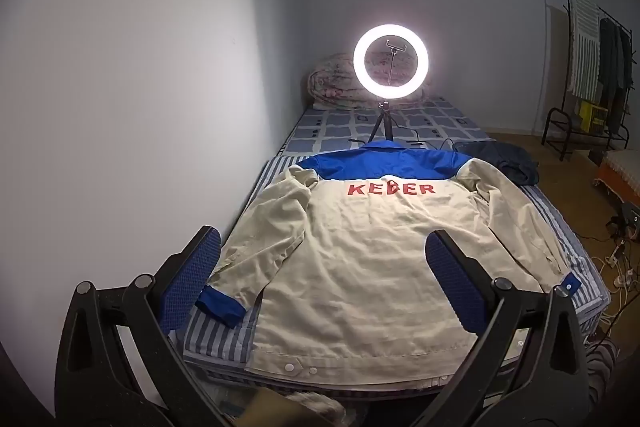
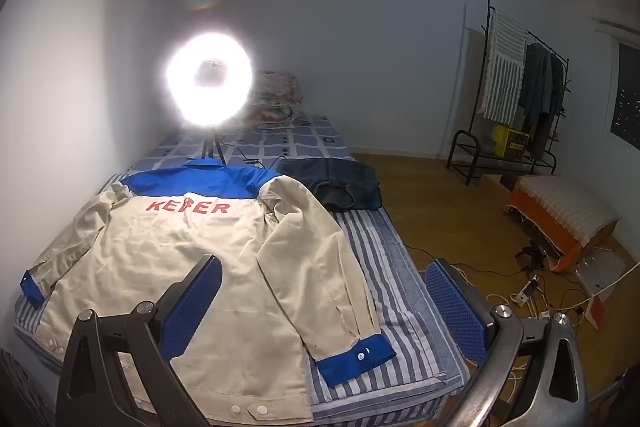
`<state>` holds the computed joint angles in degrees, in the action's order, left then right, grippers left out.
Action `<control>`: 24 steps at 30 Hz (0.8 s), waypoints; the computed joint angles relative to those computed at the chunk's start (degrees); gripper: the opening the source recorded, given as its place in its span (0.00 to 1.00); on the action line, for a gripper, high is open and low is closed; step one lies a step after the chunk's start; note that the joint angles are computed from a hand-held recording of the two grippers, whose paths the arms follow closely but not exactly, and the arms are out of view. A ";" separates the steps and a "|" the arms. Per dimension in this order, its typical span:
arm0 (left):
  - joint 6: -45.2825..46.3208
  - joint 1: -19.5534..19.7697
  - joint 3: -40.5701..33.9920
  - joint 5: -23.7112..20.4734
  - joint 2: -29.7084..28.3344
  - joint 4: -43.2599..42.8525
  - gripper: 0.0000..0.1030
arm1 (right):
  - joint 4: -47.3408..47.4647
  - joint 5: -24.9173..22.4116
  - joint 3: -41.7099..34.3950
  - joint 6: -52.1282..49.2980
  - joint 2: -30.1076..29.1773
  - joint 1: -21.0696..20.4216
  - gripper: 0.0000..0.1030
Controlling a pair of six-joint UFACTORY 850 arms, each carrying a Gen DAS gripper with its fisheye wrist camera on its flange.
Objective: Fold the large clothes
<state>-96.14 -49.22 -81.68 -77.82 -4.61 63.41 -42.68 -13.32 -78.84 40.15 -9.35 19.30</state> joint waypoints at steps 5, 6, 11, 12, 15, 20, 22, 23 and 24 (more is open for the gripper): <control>0.80 0.16 0.15 0.37 0.18 -0.34 1.00 | 1.13 0.19 -0.01 -0.61 0.04 -0.10 1.00; 0.94 0.23 0.19 0.46 0.25 -0.42 1.00 | 1.09 0.14 -0.03 -0.64 0.02 -0.10 1.00; 0.18 -0.07 0.13 -0.25 0.07 0.25 1.00 | 2.46 0.28 -0.30 -2.44 -0.16 -0.26 1.00; 0.39 -0.01 -0.28 -0.31 -0.13 0.30 1.00 | 1.21 0.30 -0.04 -0.78 0.03 -0.18 1.00; 0.64 -0.20 -0.96 -0.83 -0.39 0.30 1.00 | -0.15 0.37 0.08 0.50 0.09 -0.14 1.00; 0.53 -0.16 -1.22 -0.87 -0.77 0.47 1.00 | 0.52 0.52 -0.01 -0.36 -0.03 -0.22 1.00; 0.64 -0.18 -1.25 -0.71 -0.70 0.49 1.00 | 0.33 0.47 0.09 0.04 0.02 -0.17 1.00; 0.93 -0.23 -1.43 -0.83 -0.58 0.44 1.00 | 0.52 0.52 0.10 -0.15 -0.02 -0.20 1.00; 0.95 -0.25 -1.50 -1.00 -0.62 0.46 1.00 | 0.50 0.41 0.06 -0.14 0.03 -0.21 1.00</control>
